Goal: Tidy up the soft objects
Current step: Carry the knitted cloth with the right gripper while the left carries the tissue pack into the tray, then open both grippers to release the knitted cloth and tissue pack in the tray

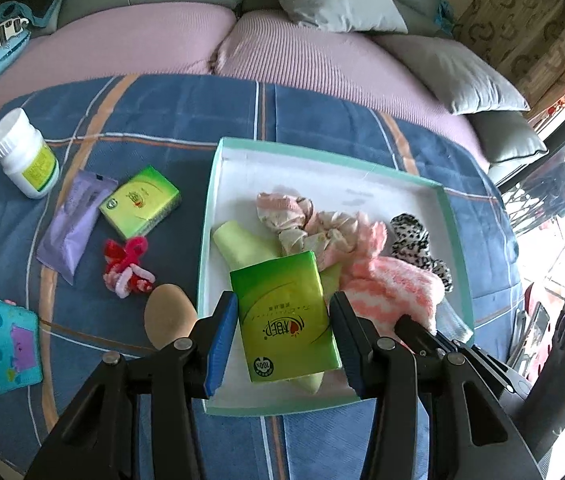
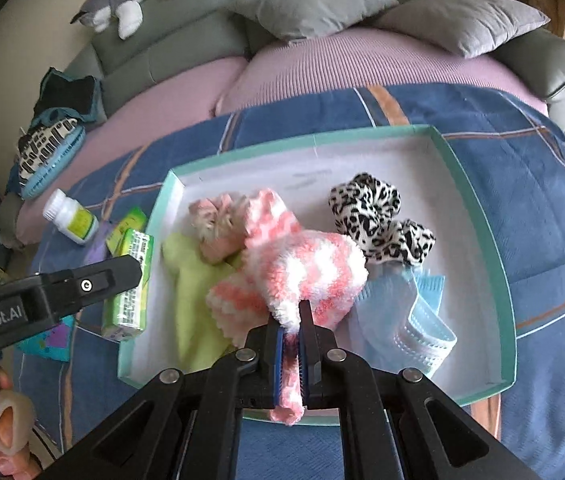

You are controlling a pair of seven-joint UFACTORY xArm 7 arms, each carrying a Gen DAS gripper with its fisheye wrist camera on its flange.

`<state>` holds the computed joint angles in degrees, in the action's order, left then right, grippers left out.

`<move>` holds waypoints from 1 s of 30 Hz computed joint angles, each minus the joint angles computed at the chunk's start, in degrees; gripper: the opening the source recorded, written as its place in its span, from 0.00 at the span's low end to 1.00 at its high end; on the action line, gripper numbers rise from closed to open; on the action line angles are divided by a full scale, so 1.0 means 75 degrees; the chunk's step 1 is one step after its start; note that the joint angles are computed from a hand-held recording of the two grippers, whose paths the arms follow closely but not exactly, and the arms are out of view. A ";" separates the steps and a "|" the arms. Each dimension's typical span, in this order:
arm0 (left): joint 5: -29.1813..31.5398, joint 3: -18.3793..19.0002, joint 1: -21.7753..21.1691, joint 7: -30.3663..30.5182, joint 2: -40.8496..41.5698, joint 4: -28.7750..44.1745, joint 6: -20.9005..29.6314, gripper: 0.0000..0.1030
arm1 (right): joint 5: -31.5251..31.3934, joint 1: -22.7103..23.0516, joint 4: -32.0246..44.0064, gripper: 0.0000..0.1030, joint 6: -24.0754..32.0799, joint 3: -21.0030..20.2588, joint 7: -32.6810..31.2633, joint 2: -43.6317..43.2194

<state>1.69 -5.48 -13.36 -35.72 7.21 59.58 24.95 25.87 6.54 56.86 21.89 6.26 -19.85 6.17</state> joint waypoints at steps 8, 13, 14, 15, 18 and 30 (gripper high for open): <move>0.0019 0.0019 -0.0037 -0.0006 0.0313 0.0041 0.0111 0.48 | -0.0466 0.0031 -0.0056 0.06 -0.0016 -0.0037 0.0346 0.0091; -0.0029 0.0013 -0.0055 0.0007 0.0372 -0.0027 0.0157 0.48 | -0.0616 0.0034 -0.0164 0.06 -0.0062 -0.0027 0.0432 0.0071; -0.0008 0.0017 -0.0066 -0.0005 0.0381 -0.0032 0.0182 0.48 | -0.0612 0.0029 -0.0190 0.06 -0.0058 -0.0024 0.0435 0.0061; 0.0009 0.0020 -0.0076 -0.0016 0.0388 -0.0038 0.0200 0.48 | -0.0618 0.0029 -0.0200 0.06 -0.0061 -0.0024 0.0448 0.0064; -0.0013 0.0011 -0.0078 0.0001 0.0384 -0.0066 0.0217 0.48 | -0.0636 0.0024 -0.0242 0.06 -0.0046 -0.0027 0.0467 0.0039; -0.0217 -0.0062 -0.0104 -0.0135 -0.0163 -0.0504 0.0061 0.53 | -0.1272 0.0139 -0.0302 0.10 0.0011 -0.0131 0.0951 -0.0215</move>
